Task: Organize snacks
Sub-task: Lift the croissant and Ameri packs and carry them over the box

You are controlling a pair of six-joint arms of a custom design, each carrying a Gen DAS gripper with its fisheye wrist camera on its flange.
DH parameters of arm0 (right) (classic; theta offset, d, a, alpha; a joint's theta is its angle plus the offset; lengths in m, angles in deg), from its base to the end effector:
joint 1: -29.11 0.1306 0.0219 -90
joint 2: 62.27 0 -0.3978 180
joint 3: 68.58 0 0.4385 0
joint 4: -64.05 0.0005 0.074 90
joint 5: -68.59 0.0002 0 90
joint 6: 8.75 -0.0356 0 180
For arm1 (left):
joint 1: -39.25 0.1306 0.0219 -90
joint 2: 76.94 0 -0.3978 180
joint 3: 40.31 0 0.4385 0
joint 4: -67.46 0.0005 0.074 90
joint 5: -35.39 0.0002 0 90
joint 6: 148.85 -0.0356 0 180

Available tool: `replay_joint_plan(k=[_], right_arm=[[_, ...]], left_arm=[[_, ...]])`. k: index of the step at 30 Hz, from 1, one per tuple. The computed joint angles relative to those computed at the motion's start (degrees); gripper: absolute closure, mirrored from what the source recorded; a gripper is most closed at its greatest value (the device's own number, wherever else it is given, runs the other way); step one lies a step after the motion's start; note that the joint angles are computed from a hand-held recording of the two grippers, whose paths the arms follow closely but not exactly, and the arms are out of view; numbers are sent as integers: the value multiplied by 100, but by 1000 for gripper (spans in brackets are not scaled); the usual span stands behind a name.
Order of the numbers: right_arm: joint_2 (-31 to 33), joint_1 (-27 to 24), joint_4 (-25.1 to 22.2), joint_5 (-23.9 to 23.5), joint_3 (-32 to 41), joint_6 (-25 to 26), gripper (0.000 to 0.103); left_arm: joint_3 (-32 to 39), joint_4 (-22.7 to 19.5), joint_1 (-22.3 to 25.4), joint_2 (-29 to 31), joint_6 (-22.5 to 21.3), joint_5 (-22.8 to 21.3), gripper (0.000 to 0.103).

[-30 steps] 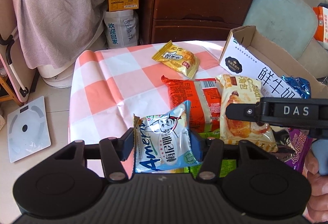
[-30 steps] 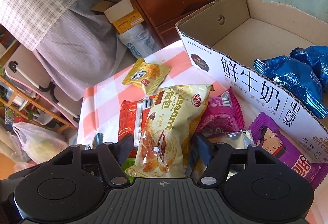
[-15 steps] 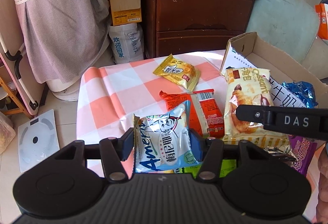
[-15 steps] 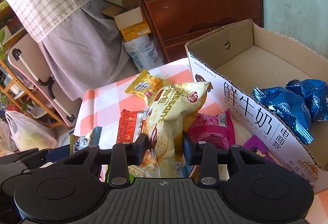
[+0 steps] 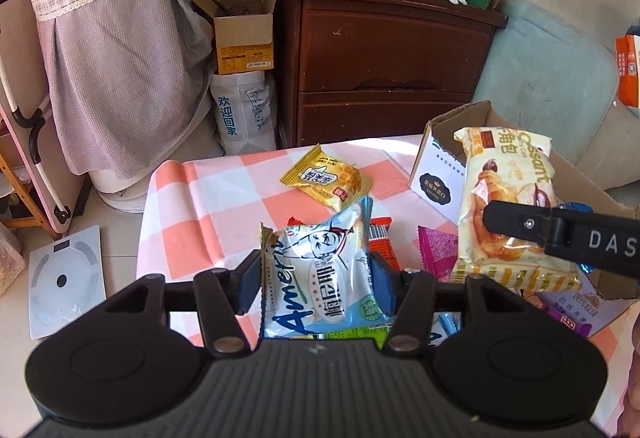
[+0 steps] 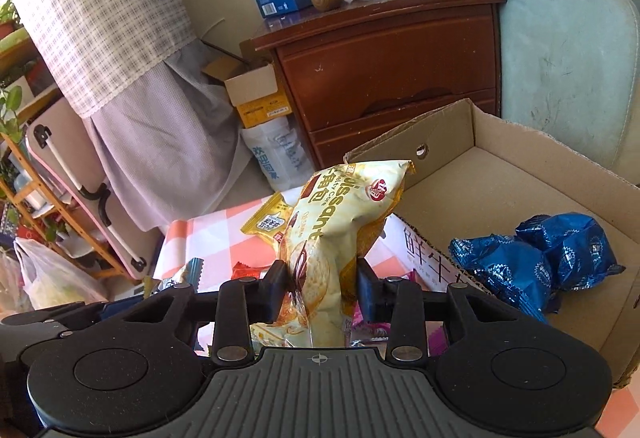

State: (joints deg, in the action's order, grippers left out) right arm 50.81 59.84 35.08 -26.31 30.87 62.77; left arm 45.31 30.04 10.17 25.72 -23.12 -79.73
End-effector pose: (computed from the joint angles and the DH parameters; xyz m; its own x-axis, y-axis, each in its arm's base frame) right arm 0.5870 0.3519 0.3190 -0.7303 -0.0668 -0.6798 -0.3497 0.8914 0.2882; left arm 0.5227 -0.2739 0.3037 -0.7083 -0.2111 -0.6736 -0.2331 0.9707 -0.0590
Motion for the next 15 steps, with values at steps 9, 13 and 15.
replay_joint_plan(k=[9, 13, 15], right_arm=[[-245, -157, 239, 34, -196, 65, 68], [-339, -243, 336, 90, -281, 56, 68], [-382, -300, 370, 153, -314, 57, 68]], left_arm=[[252, 75, -90, 136, 61, -73, 49], [415, 217, -164, 235, -28, -111, 49], [495, 326, -195, 288, -66, -42, 49]])
